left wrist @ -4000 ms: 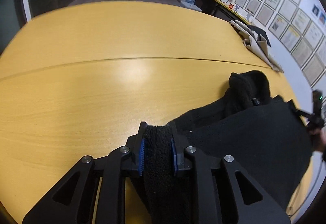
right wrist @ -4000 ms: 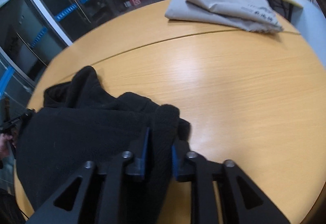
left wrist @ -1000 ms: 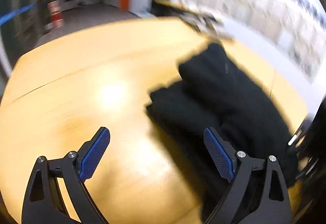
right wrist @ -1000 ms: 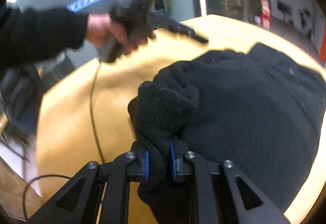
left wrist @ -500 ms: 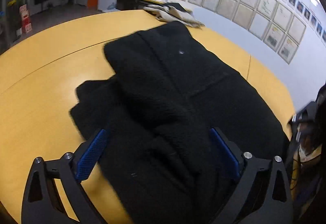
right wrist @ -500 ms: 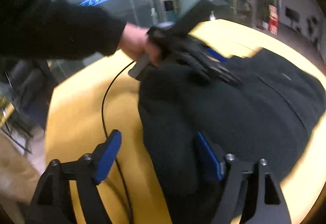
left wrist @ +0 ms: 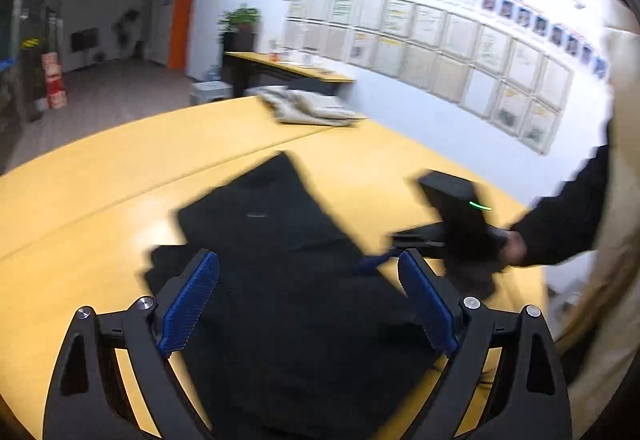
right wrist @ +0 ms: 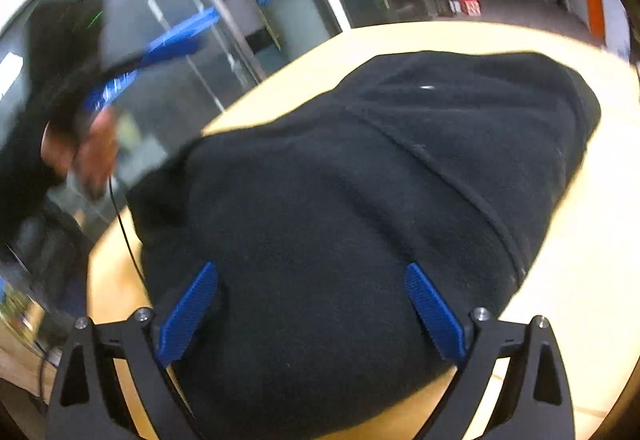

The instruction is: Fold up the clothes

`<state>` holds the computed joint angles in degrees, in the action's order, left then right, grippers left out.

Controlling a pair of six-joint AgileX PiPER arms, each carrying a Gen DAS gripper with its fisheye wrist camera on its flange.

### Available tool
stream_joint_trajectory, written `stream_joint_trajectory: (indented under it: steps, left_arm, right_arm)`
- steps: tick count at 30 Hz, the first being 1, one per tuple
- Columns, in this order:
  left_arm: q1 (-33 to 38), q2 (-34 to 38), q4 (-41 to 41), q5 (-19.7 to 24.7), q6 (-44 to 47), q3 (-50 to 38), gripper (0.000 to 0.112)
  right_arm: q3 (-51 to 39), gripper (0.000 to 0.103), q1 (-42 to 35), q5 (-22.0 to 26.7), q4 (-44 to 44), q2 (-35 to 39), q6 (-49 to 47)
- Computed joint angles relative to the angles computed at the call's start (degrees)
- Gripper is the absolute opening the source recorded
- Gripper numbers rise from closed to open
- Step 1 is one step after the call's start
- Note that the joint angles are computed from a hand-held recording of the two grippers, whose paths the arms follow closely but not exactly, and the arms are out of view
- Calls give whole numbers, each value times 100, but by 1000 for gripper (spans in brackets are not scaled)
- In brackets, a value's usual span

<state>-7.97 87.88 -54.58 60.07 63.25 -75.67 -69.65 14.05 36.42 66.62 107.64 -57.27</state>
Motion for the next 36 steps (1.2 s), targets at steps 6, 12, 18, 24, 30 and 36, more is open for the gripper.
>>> stream_joint_trajectory:
  steps: [6, 12, 18, 24, 30, 36]
  left_arm:
    - [-808, 321, 342, -1030, -9, 1054, 84]
    - [278, 1097, -512, -463, 481, 1098, 19]
    - [455, 457, 60, -454, -425, 969, 73]
    - [384, 348, 882, -1166, -1453, 886, 103]
    - [507, 1086, 792, -875, -1294, 882, 103]
    - [961, 1988, 138, -84, -753, 551, 103]
  right_arm:
    - [292, 98, -1171, 783, 126, -449, 41]
    - [119, 98, -1660, 853, -784, -422, 871]
    - [-177, 98, -1298, 931, -719, 191, 1290]
    - [-446, 98, -1163, 1038, -285, 716, 1503]
    - [-640, 99, -1177, 1214, -147, 1118, 1784]
    - [-924, 102, -908, 897, -359, 1358, 2114]
